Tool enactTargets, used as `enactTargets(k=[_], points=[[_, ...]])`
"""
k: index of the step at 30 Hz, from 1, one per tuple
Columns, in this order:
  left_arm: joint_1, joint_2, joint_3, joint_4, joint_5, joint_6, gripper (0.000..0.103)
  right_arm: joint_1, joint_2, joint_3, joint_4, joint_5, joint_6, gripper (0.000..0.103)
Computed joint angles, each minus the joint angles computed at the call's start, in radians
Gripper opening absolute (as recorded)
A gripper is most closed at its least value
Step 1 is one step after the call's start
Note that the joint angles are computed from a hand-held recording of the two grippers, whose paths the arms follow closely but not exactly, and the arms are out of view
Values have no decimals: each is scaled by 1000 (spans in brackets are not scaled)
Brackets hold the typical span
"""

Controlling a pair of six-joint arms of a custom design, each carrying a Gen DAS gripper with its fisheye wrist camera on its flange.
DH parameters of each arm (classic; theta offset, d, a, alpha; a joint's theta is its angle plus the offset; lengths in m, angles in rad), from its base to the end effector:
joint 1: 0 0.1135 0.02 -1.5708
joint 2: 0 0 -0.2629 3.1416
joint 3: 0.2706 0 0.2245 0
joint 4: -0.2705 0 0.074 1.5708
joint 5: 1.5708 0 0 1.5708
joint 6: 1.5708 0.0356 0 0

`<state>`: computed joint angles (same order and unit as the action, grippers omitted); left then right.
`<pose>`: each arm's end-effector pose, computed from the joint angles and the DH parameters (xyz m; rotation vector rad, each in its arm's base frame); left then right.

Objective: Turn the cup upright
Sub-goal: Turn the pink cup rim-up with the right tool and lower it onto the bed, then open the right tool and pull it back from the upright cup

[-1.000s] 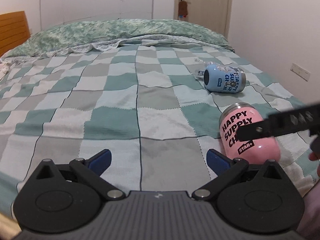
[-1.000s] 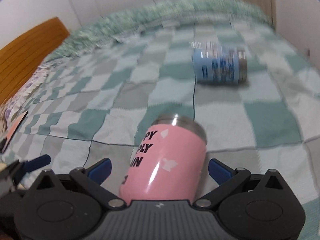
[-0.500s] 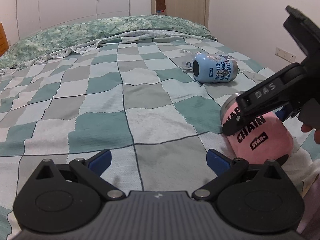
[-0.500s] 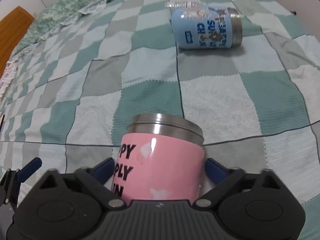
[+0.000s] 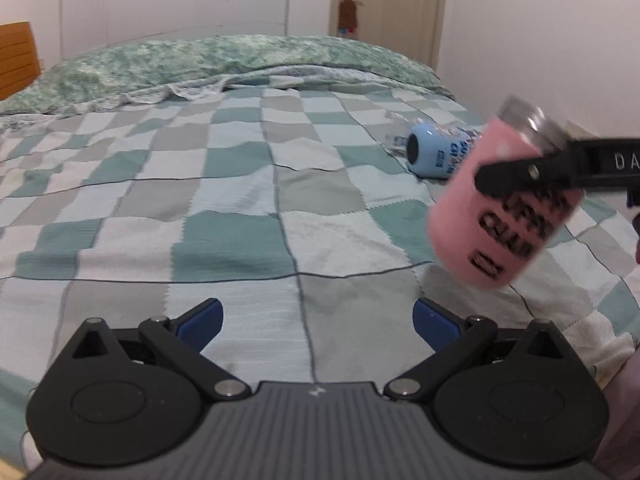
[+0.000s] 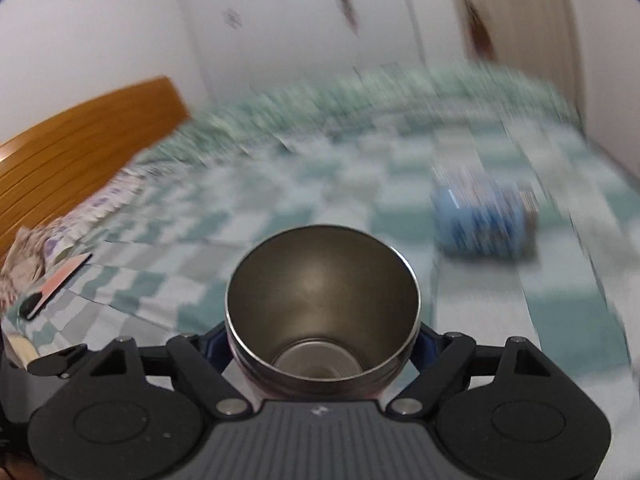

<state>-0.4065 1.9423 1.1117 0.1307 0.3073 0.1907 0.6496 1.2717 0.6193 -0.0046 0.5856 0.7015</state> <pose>0.3523 -0.1634 0.1697 0.8231 2.1187 -0.4627 0.1974 0.1252 0.2178 0.3631 2.0768 0.1506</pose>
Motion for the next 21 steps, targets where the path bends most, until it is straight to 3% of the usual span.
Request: enactTargets(k=[5, 9, 12, 13, 15, 21], points=[[32, -45, -41, 19, -49, -24, 103, 48, 152, 104, 187, 54, -221, 84], [56, -57, -59, 25, -80, -17, 103, 78, 305, 217, 238, 96, -352, 84], [58, -60, -80, 39, -110, 5, 103, 40, 457, 308, 183, 39, -306, 84], [60, -59, -85, 43, -112, 12, 103, 13, 513, 300, 212, -16, -291, 84], [69, -62, -99, 47, -101, 19, 103, 28, 566, 222, 406, 18, -341, 83], [86, -66, -119, 64, -79, 20, 103, 39, 557, 215, 419, 38, -340, 83]])
